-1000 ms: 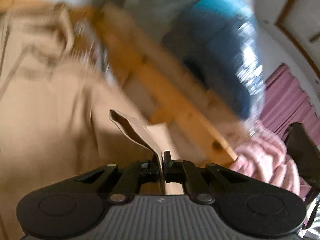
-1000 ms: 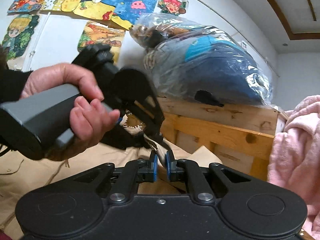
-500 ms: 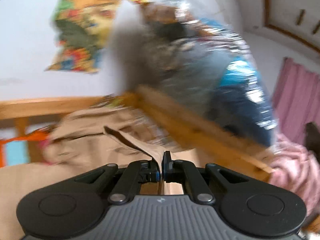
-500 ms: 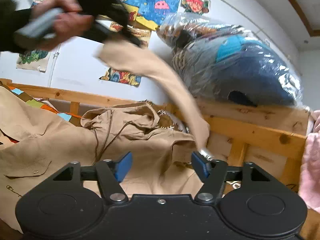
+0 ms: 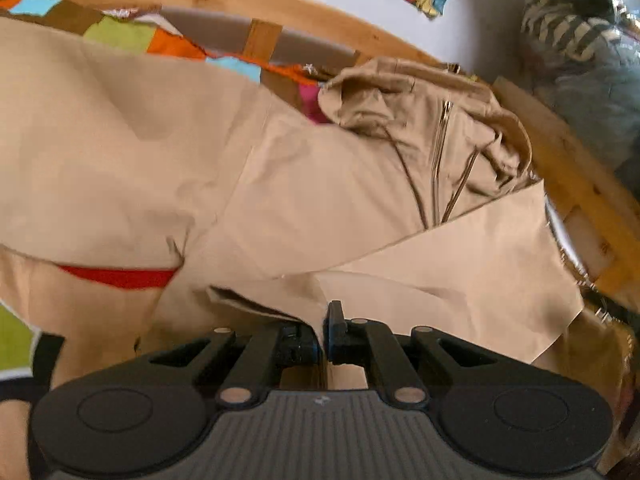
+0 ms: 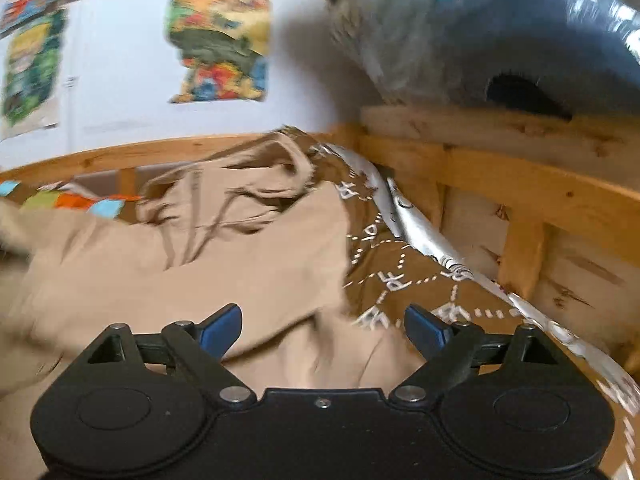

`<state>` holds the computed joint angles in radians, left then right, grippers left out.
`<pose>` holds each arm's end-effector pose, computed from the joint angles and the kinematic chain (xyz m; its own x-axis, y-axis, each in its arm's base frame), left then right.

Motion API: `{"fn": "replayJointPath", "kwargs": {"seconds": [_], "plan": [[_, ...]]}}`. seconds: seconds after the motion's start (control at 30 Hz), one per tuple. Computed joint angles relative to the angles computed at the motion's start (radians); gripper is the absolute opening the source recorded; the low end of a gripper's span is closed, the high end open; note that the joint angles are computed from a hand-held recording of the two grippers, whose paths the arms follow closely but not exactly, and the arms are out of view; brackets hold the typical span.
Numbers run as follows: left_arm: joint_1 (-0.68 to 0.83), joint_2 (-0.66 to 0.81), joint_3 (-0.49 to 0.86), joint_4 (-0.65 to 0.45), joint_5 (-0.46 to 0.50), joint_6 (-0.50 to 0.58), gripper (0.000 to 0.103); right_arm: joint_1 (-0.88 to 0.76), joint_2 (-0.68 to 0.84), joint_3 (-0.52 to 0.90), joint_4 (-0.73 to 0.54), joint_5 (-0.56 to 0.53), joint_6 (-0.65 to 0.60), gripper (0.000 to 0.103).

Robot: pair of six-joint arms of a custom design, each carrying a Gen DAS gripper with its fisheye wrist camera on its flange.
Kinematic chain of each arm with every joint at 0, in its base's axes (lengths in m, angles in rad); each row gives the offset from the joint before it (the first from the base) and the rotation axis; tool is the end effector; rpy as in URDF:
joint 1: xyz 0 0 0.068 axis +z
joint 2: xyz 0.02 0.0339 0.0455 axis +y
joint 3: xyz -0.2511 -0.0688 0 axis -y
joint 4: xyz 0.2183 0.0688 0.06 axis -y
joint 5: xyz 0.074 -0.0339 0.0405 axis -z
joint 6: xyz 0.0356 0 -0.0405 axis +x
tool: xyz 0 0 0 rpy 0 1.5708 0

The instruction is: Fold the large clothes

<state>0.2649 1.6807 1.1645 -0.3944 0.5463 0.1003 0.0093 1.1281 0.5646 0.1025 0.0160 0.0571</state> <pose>0.3243 0.0688 0.2250 -0.7501 -0.1148 -0.6513 0.1597 0.9242 -0.3469 0.2272 0.0015 0.2258 -0.4438 0.0529 -0.8946 0.0304 0.9986 0.0440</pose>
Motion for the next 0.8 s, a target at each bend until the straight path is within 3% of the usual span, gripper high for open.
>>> {"fn": "replayJointPath", "kwargs": {"seconds": [0.13, 0.17, 0.2, 0.23, 0.3, 0.37, 0.53, 0.63, 0.7, 0.8], "plan": [[-0.005, 0.010, -0.029, 0.058, 0.018, -0.011, 0.003, -0.054, 0.362, 0.288, -0.057, -0.071, 0.052, 0.072], [-0.008, 0.008, -0.027, 0.067, 0.027, -0.022, 0.003, -0.065, 0.426, 0.344, -0.075, -0.090, 0.076, 0.058], [0.005, 0.000, -0.031, 0.070, 0.045, -0.008, 0.003, -0.069, 0.467, 0.385, -0.098, -0.092, 0.084, 0.033], [0.002, -0.008, -0.037, 0.078, 0.045, 0.003, 0.003, -0.071, 0.510, 0.437, -0.141, -0.104, 0.085, 0.022], [-0.008, -0.022, -0.057, 0.081, 0.017, 0.033, 0.003, -0.053, 0.514, 0.431, -0.115, -0.064, 0.073, 0.009], [-0.046, 0.015, -0.049, 0.056, -0.064, 0.047, 0.004, -0.028, 0.472, 0.369, -0.031, 0.007, 0.016, 0.006], [-0.072, 0.045, -0.090, 0.086, -0.147, 0.010, 0.015, 0.009, 0.528, 0.365, -0.008, 0.115, -0.055, 0.010], [-0.038, 0.012, -0.077, 0.031, -0.116, 0.009, 0.030, 0.033, 0.521, 0.324, 0.052, 0.173, -0.103, 0.023], [0.012, -0.036, -0.069, -0.015, -0.086, 0.037, 0.057, 0.032, 0.481, 0.298, 0.045, 0.147, -0.095, 0.049], [0.122, -0.121, -0.046, -0.074, -0.055, 0.074, 0.070, 0.065, 0.383, 0.204, 0.091, 0.133, -0.094, 0.065]]}}
